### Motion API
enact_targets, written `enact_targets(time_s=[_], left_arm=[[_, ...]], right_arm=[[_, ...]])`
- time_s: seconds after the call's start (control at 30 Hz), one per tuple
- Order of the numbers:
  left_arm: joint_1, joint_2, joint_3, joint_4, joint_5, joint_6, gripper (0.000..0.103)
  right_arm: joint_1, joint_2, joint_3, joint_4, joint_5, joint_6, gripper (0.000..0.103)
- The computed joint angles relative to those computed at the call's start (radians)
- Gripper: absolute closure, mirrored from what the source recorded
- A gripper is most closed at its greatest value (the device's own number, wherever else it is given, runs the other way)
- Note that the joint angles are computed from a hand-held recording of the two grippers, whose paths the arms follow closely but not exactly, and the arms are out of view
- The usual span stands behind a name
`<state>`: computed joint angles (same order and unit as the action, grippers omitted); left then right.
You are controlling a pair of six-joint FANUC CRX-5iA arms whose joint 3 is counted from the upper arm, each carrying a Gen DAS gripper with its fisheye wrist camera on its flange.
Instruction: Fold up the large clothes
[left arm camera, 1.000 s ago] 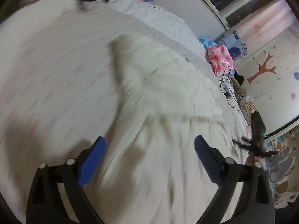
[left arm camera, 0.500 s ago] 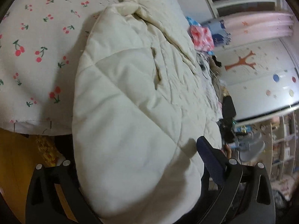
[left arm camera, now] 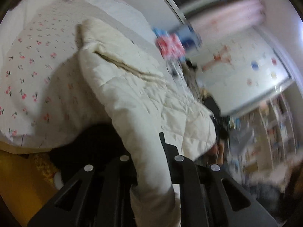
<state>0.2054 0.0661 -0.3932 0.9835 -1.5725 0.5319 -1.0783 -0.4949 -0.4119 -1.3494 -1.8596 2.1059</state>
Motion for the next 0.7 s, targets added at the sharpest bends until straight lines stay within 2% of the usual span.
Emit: enact_targets(time_s=[0.03, 0.07, 0.1, 0.17, 0.2, 0.23, 0.27, 0.3, 0.37, 0.47, 0.53, 0.57, 0.6, 0.63, 0.67, 0.7], left_arm=[[0.016, -0.003, 0.013, -0.048, -0.007, -0.011, 0.086], [0.047, -0.002, 0.034, -0.129, 0.001, -0.001, 0.082], [0.064, 0.005, 0.045, -0.164, 0.002, 0.02, 0.077], [0.108, 0.008, 0.064, -0.202, 0.048, 0.078, 0.069], [0.121, -0.001, 0.068, -0.189, 0.096, 0.101, 0.067], [0.12, 0.0, 0.071, -0.162, 0.127, 0.113, 0.063], [0.11, 0.005, 0.074, -0.11, 0.165, 0.123, 0.049], [0.088, 0.009, 0.071, -0.048, 0.211, 0.119, 0.039], [0.018, 0.037, 0.077, 0.064, 0.282, 0.088, 0.029], [-0.151, 0.152, 0.154, 0.201, 0.391, 0.059, 0.029], [-0.249, 0.232, 0.219, 0.256, 0.479, 0.053, 0.029], [-0.289, 0.267, 0.235, 0.308, 0.525, 0.039, 0.029], [-0.323, 0.313, 0.271, 0.338, 0.557, 0.05, 0.029], [-0.347, 0.357, 0.322, 0.316, 0.596, 0.095, 0.024], [-0.37, 0.386, 0.374, 0.242, 0.662, 0.168, 0.019], [-0.382, 0.449, 0.456, 0.116, 0.685, 0.265, 0.019]], right_arm=[[0.01, -0.001, 0.013, 0.065, -0.006, 0.007, 0.076], [0.049, -0.015, 0.017, 0.183, 0.037, 0.002, 0.07], [0.08, -0.029, 0.014, 0.271, 0.1, -0.017, 0.067], [0.046, 0.028, 0.028, 0.297, 0.134, -0.053, 0.066], [0.047, 0.037, 0.034, 0.293, 0.167, -0.062, 0.055], [0.082, 0.027, 0.044, 0.302, 0.251, -0.083, 0.048], [0.133, 0.051, 0.071, 0.284, 0.302, -0.093, 0.04], [0.198, 0.075, 0.096, 0.263, 0.349, -0.107, 0.037], [0.373, 0.157, 0.171, 0.266, 0.5, -0.125, 0.034], [0.619, 0.322, 0.298, 0.33, 0.711, -0.177, 0.034], [0.695, 0.424, 0.363, 0.361, 0.809, -0.204, 0.034], [0.733, 0.456, 0.374, 0.414, 0.865, -0.239, 0.034], [0.789, 0.506, 0.387, 0.52, 0.943, -0.323, 0.034], [0.823, 0.572, 0.401, 0.623, 0.974, -0.421, 0.04], [0.835, 0.611, 0.401, 0.674, 0.981, -0.486, 0.057], [0.826, 0.616, 0.398, 0.673, 0.986, -0.507, 0.073]])
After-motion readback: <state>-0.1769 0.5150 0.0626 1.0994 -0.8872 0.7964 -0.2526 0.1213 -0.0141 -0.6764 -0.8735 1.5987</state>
